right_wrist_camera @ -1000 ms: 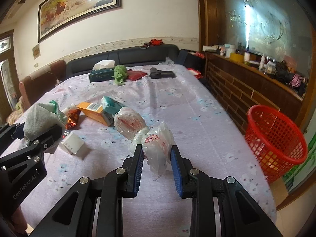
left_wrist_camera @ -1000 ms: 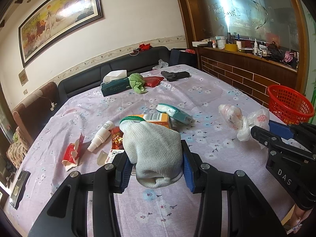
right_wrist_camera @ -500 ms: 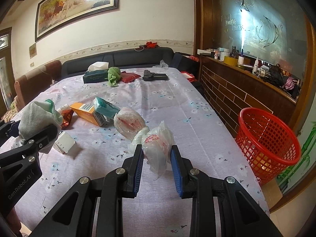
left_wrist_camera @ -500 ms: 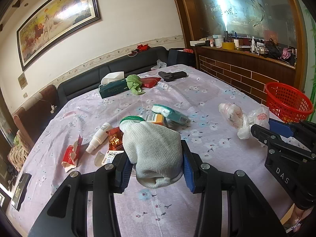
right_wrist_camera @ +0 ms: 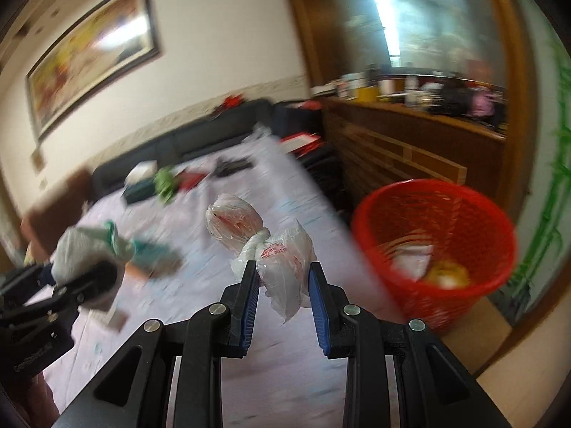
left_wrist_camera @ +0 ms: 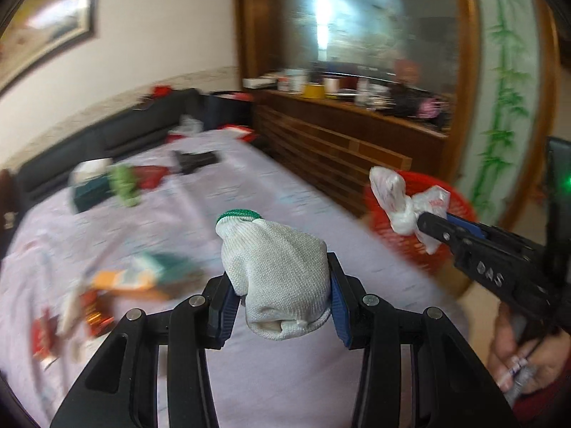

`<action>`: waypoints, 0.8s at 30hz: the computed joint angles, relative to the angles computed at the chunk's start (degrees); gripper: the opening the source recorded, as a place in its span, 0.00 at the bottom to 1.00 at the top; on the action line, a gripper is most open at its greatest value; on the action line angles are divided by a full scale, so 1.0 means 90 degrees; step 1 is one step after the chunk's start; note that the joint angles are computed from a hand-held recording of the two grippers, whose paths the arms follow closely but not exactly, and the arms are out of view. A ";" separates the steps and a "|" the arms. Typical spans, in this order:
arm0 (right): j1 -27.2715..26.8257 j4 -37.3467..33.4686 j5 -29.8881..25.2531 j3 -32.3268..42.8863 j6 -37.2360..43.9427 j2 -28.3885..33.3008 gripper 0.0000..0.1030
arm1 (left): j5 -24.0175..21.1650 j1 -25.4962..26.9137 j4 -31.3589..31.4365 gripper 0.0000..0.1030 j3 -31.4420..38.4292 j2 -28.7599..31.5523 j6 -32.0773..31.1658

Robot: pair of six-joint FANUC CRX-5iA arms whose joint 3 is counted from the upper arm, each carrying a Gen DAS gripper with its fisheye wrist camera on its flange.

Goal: Collect trash
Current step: 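Carry both held items over the red wastebasket, then open both tools to drop the sock and bag into the wastebasket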

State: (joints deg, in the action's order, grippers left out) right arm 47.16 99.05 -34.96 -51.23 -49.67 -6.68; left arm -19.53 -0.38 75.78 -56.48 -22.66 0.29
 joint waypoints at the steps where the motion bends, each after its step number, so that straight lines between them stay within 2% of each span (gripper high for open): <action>1: -0.0134 -0.0093 0.0001 -0.0118 -0.0007 -0.0201 0.30 | -0.0209 -0.0063 -0.0104 0.41 0.0156 0.0147 0.0114; 3: -0.0389 -0.0276 0.0049 -0.0288 0.0016 -0.0504 0.30 | -0.0456 -0.0333 -0.0162 0.42 0.0461 0.0469 0.0191; 7: -0.1010 -0.0494 0.0316 -0.0491 0.0116 -0.0909 0.31 | -0.0621 -0.0948 -0.0270 0.42 0.1060 0.1153 0.0483; 13: -0.1895 -0.0535 0.0911 -0.0578 0.0191 -0.1141 0.32 | -0.0669 -0.1585 -0.0531 0.42 0.1935 0.2219 0.1109; 14: -0.2100 -0.0406 0.1083 -0.0593 0.0116 -0.1152 0.32 | -0.0601 -0.1709 -0.0471 0.43 0.2067 0.2414 0.1117; 15: -0.2336 -0.0254 0.1281 -0.0592 0.0018 -0.1144 0.32 | -0.0633 -0.1764 -0.0417 0.49 0.2142 0.2532 0.1110; 16: -0.2509 -0.0064 0.1421 -0.0588 -0.0109 -0.1130 0.34 | -0.0656 -0.1785 -0.0411 0.59 0.2189 0.2607 0.1160; 17: -0.2856 0.0451 0.1697 -0.0581 -0.0455 -0.1108 0.35 | -0.0608 -0.1832 -0.0383 0.63 0.2252 0.2698 0.1248; 18: -0.3135 0.0831 0.1930 -0.0549 -0.0685 -0.1068 0.43 | -0.0547 -0.1878 -0.0306 0.66 0.2257 0.2721 0.1278; 19: -0.3356 0.1134 0.2098 -0.0528 -0.0870 -0.1044 0.53 | -0.0541 -0.1904 -0.0165 0.66 0.2241 0.2732 0.1231; 20: -0.3396 0.1166 0.2060 -0.0538 -0.0917 -0.1038 0.55 | -0.0620 -0.1865 -0.0154 0.66 0.2225 0.2724 0.1224; 22: -0.3325 0.0971 0.1865 -0.0607 -0.0818 -0.1097 0.55 | -0.0642 -0.1818 -0.0261 0.66 0.2168 0.2644 0.1275; 24: -0.3326 0.1082 0.1814 -0.0684 -0.0925 -0.1203 0.55 | -0.0479 -0.1841 -0.0025 0.67 0.1925 0.2430 0.0993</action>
